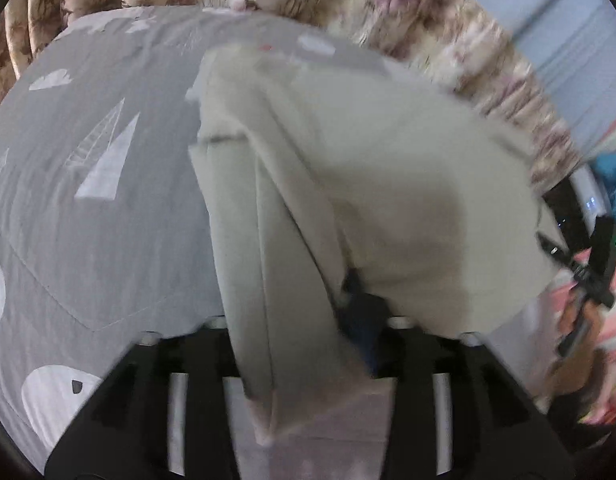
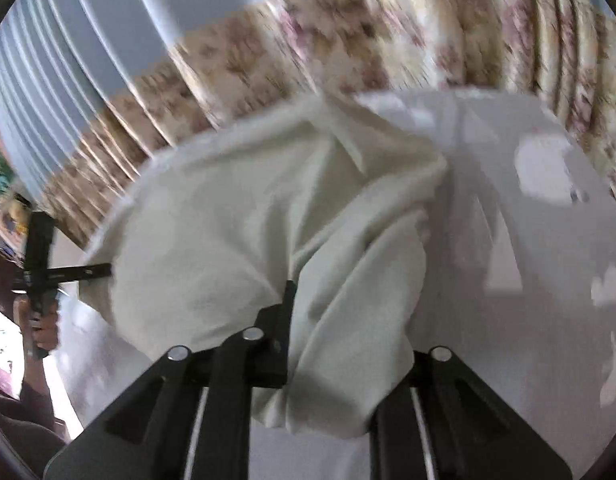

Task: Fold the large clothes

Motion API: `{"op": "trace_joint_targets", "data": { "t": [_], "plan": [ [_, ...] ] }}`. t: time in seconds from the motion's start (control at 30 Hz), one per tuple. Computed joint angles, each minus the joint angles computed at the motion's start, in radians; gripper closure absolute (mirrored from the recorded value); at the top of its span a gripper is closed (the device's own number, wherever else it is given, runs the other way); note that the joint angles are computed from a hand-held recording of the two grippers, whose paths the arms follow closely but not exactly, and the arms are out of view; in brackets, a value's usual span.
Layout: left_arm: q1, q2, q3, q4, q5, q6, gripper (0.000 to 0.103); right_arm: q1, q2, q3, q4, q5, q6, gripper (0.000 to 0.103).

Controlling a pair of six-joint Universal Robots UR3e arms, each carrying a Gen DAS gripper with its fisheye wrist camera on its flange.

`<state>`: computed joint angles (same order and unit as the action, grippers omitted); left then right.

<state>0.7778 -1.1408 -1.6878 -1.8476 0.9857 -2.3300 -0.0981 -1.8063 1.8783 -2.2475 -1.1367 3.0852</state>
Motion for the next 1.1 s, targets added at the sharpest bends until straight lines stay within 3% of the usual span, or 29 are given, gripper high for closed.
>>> {"op": "trace_joint_targets", "data": {
  "t": [0.03,0.07,0.17,0.23,0.27,0.43,0.5,0.53,0.57,0.6,0.63,0.67,0.77,0.8,0.87,0.97,1.0,1.03,1.07,1.1],
  "plan": [
    [0.014,0.005,-0.011,-0.004,-0.009,0.006,0.048,-0.012,-0.009,0.022,-0.004,-0.004,0.009,0.06],
    [0.039,0.006,0.004,-0.041,-0.015,0.024,0.046,-0.044,-0.04,0.04,0.015,0.02,0.011,0.055],
    [0.071,0.072,0.019,0.043,-0.003,0.002,0.039,-0.151,-0.135,0.01,0.14,0.106,-0.044,0.055],
    [0.062,0.126,0.014,0.193,0.043,-0.048,0.012,-0.196,-0.18,-0.012,0.15,0.1,-0.053,0.047],
    [0.036,0.123,0.016,0.268,0.066,-0.081,0.007,-0.209,-0.179,-0.035,0.116,0.075,-0.035,0.043],
    [-0.284,-0.16,0.178,0.522,0.238,-0.329,0.01,-0.029,0.176,-0.311,-0.036,-0.099,-0.014,0.044],
    [-0.402,-0.278,0.247,0.572,0.315,-0.383,0.018,0.032,0.345,-0.47,0.016,-0.161,-0.03,0.045],
    [-0.473,-0.362,0.294,0.603,0.377,-0.404,0.03,0.055,0.432,-0.567,0.081,-0.163,-0.037,0.052],
    [-0.516,-0.422,0.337,0.603,0.418,-0.415,0.04,0.066,0.525,-0.661,0.164,-0.144,-0.065,0.066],
    [-0.546,-0.507,0.409,0.562,0.434,-0.422,0.074,0.071,0.576,-0.713,0.204,-0.131,-0.079,0.074],
    [-0.549,-0.554,0.453,0.513,0.403,-0.415,0.103,0.074,0.601,-0.723,0.2,-0.117,-0.096,0.094],
    [-0.554,-0.575,0.463,0.508,0.399,-0.41,0.103,0.094,0.606,-0.712,0.168,-0.146,-0.1,0.098],
    [-0.596,-0.531,0.372,0.689,0.497,-0.439,0.103,0.2,0.499,-0.548,-0.156,-0.367,-0.113,0.1],
    [-0.581,-0.492,0.34,0.734,0.48,-0.455,0.103,0.234,0.453,-0.482,-0.308,-0.439,-0.12,0.1],
    [-0.508,-0.383,0.255,0.837,0.399,-0.519,0.103,0.242,0.393,-0.415,-0.439,-0.447,-0.084,0.1],
    [-0.49,-0.446,0.3,0.854,0.444,-0.581,0.103,0.178,0.459,-0.512,-0.294,-0.349,0.028,0.1],
    [-0.502,-0.522,0.347,0.828,0.494,-0.598,0.103,0.13,0.529,-0.597,-0.166,-0.261,0.093,0.099],
    [-0.505,-0.563,0.369,0.809,0.517,-0.603,0.103,0.081,0.573,-0.64,-0.087,-0.172,0.155,0.097],
    [-0.5,-0.585,0.376,0.792,0.525,-0.597,0.103,0.053,0.613,-0.686,-0.012,-0.121,0.19,0.085],
    [-0.488,-0.582,0.362,0.784,0.518,-0.59,0.103,0.008,0.642,-0.704,0.058,-0.054,0.235,0.084]
  ]
}}
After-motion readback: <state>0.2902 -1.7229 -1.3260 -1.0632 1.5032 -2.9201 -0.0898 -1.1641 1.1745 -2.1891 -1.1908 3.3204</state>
